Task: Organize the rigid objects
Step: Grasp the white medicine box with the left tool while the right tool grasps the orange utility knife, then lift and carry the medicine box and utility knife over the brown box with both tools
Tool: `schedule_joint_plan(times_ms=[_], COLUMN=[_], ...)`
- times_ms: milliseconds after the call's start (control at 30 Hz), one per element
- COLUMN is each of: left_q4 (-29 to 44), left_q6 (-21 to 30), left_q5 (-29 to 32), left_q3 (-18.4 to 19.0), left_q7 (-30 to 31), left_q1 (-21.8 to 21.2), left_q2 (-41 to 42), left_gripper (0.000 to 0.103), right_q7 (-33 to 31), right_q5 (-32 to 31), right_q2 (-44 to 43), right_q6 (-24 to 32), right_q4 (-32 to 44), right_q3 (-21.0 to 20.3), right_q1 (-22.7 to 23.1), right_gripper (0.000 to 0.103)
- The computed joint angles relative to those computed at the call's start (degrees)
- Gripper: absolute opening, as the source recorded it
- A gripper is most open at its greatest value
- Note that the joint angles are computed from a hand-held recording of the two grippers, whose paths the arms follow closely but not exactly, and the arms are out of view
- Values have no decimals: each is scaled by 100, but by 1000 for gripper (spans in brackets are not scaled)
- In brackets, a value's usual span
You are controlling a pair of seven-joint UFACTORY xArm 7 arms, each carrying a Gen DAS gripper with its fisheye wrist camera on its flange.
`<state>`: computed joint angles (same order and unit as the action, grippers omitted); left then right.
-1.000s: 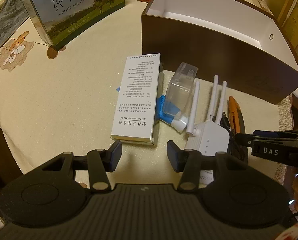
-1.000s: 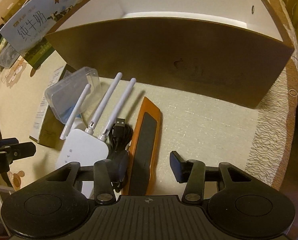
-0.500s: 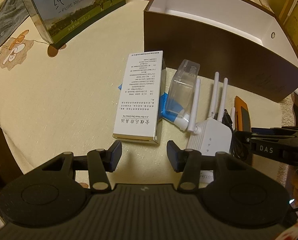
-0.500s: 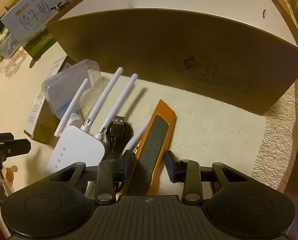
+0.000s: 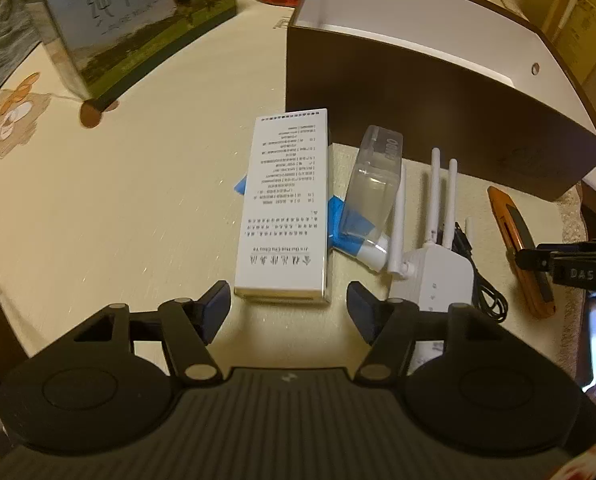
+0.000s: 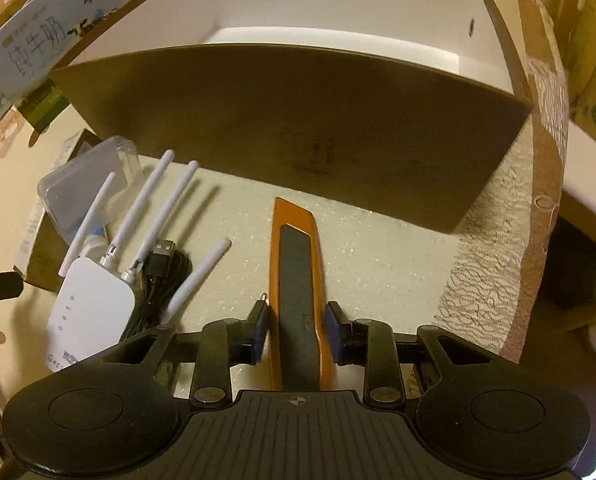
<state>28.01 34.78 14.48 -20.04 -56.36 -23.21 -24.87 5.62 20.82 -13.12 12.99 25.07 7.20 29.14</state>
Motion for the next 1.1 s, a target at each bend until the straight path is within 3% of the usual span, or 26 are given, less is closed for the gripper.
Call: schedule_joint_plan(times_ms=[267, 433, 533, 767, 900, 1100], left_q4=[-243, -257, -254, -341, -467, -284], left_q6=[-913, -1035, -664, 584, 658, 421], left_q5=[-251, 45, 231, -109, -431, -346], left_q3=[411, 133, -68, -215, -81, 53], left_q7=[441, 196, -94, -302, -291, -98], left_q1=[124, 363, 357, -297, -532, -324], left_q2=[373, 479, 305, -258, -433, -162], left_gripper=[62, 57, 57, 57, 57, 57], right_q7=[165, 240, 219, 196, 306, 628], right_q5=[-102, -155, -147, -140, -350, -931], right_q2=[-72, -106, -199, -77, 53, 337], right_q6=[127, 160, 163, -19, -153, -294], right_q4=[-46, -94, -163, -166, -124, 29], right_q3=[77, 77, 41, 15, 122, 363], right_q1=[-54, -38, 1, 79, -14, -254], right_gripper=[32, 33, 34, 37, 39, 42])
